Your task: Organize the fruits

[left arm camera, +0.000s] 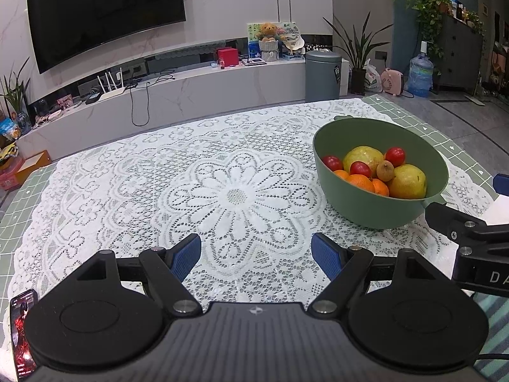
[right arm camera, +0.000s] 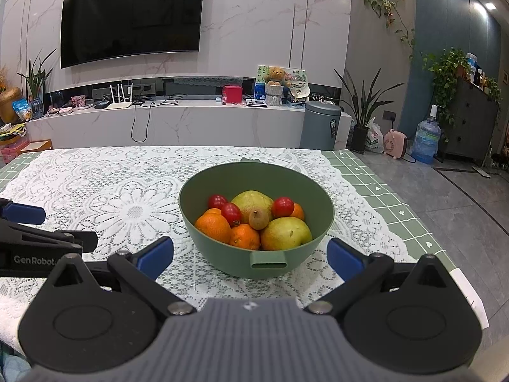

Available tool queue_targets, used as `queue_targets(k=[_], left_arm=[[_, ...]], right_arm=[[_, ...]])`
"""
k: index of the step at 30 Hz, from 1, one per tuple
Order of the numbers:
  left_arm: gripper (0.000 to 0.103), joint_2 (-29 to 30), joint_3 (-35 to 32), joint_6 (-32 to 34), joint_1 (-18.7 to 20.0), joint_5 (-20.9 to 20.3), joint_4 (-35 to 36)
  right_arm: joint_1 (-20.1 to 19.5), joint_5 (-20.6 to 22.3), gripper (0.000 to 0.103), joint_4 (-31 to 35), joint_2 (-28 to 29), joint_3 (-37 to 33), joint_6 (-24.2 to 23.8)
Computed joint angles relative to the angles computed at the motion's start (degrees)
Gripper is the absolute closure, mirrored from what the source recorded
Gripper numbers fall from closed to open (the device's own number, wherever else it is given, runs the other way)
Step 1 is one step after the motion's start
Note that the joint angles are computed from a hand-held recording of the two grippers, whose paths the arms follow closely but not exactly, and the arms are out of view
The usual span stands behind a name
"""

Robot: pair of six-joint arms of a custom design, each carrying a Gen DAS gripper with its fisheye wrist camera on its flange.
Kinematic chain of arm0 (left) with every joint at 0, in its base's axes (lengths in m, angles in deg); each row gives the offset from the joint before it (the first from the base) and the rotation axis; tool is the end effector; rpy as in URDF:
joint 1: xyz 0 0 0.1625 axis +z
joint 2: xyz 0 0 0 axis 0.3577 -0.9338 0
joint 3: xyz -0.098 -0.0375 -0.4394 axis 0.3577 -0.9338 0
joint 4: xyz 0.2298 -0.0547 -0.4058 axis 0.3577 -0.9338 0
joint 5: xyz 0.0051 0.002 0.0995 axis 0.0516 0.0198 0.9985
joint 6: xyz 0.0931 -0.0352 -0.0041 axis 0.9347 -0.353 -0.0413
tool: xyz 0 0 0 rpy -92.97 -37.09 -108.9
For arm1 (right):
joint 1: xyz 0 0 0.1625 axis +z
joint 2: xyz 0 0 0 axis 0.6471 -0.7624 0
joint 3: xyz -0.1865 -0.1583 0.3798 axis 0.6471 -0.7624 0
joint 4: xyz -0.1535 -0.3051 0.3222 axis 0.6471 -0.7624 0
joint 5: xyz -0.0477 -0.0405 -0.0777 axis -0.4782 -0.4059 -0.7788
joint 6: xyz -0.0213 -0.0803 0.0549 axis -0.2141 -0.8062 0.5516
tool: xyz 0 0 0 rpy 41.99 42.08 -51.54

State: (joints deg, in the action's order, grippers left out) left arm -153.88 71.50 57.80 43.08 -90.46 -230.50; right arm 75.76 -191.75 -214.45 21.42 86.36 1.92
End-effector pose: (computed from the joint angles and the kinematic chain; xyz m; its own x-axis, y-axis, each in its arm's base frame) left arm -0.0733 -0.6237 0.3815 -0.6535 0.0690 -0.7538 0.6039 0.6479 -0.4642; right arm 0.3682 -0.5951 0.0681 -0.6656 -0.1366 0.7337 -0.6822 0.5100 -0.5240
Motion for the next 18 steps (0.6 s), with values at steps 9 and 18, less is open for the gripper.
queue_targets(k=[9, 18], left_arm=[[0.011, 0.0, 0.0, 0.0, 0.0, 0.0, 0.0], [0.011, 0.0, 0.1, 0.1, -0.1, -0.1, -0.3]], right_arm=[[-0.1, -0.1, 0.004, 0.0, 0.2, 0.0, 0.7], [0.0, -0.4, 0.004, 0.5, 0.1, 0.2, 1.4]])
